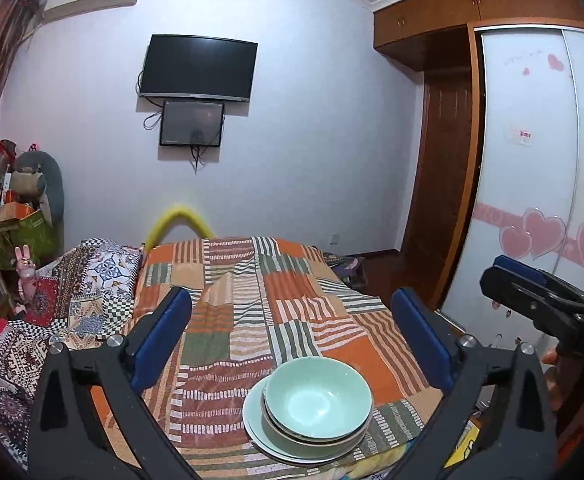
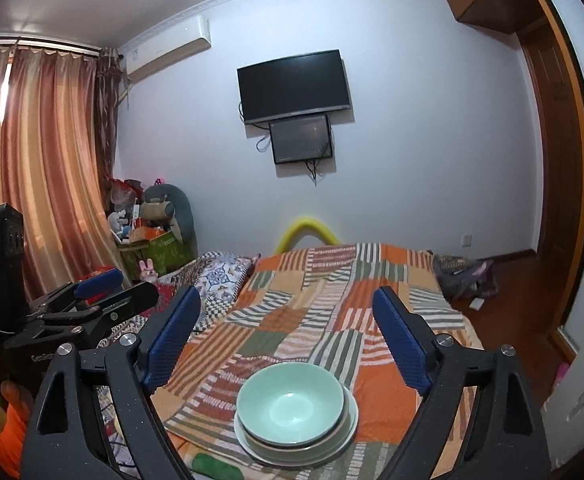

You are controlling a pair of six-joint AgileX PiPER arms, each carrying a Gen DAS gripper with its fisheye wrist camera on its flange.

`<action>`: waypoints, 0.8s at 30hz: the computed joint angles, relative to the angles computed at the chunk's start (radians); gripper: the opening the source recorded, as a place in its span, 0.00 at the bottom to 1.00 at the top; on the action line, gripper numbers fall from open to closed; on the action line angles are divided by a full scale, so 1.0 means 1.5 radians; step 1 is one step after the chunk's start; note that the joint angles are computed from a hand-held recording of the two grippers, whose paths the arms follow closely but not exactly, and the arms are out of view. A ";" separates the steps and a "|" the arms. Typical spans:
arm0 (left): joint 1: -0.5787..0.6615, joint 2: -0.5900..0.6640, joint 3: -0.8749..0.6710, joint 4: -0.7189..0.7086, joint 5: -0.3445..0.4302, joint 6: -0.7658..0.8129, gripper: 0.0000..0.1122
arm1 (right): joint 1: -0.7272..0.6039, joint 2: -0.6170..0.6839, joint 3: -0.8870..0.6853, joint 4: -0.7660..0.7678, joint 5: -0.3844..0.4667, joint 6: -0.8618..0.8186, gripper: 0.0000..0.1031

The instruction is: Organize plates and bowls

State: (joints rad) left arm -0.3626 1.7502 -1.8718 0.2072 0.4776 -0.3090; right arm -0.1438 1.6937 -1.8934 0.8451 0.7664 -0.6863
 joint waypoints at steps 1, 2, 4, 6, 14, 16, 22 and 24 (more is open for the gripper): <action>0.001 -0.005 0.007 -0.003 -0.003 0.002 0.91 | 0.001 0.002 0.000 0.002 -0.002 -0.004 0.87; 0.002 -0.007 0.010 -0.006 -0.004 0.005 0.91 | 0.002 -0.002 0.005 0.004 -0.006 -0.007 0.92; 0.002 -0.009 0.016 0.008 -0.011 -0.006 0.91 | 0.004 -0.009 0.019 0.011 -0.023 -0.018 0.99; -0.002 -0.015 0.025 0.041 -0.020 -0.031 0.91 | 0.006 -0.020 0.038 0.026 -0.039 -0.035 1.00; -0.014 -0.032 0.052 0.096 -0.033 -0.072 0.91 | 0.015 -0.023 0.042 0.013 -0.039 -0.028 1.00; -0.015 -0.032 0.052 0.101 -0.032 -0.075 0.91 | 0.018 -0.022 0.039 0.013 -0.033 -0.026 1.00; -0.018 -0.030 0.055 0.113 -0.032 -0.086 0.91 | 0.012 -0.025 0.050 0.027 -0.028 -0.043 1.00; -0.019 -0.030 0.055 0.113 -0.030 -0.087 0.91 | 0.011 -0.025 0.047 0.025 -0.028 -0.039 1.00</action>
State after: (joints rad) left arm -0.3911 1.7046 -1.7892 0.3770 0.4319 -0.4399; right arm -0.1271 1.6560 -1.8222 0.8833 0.7248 -0.7453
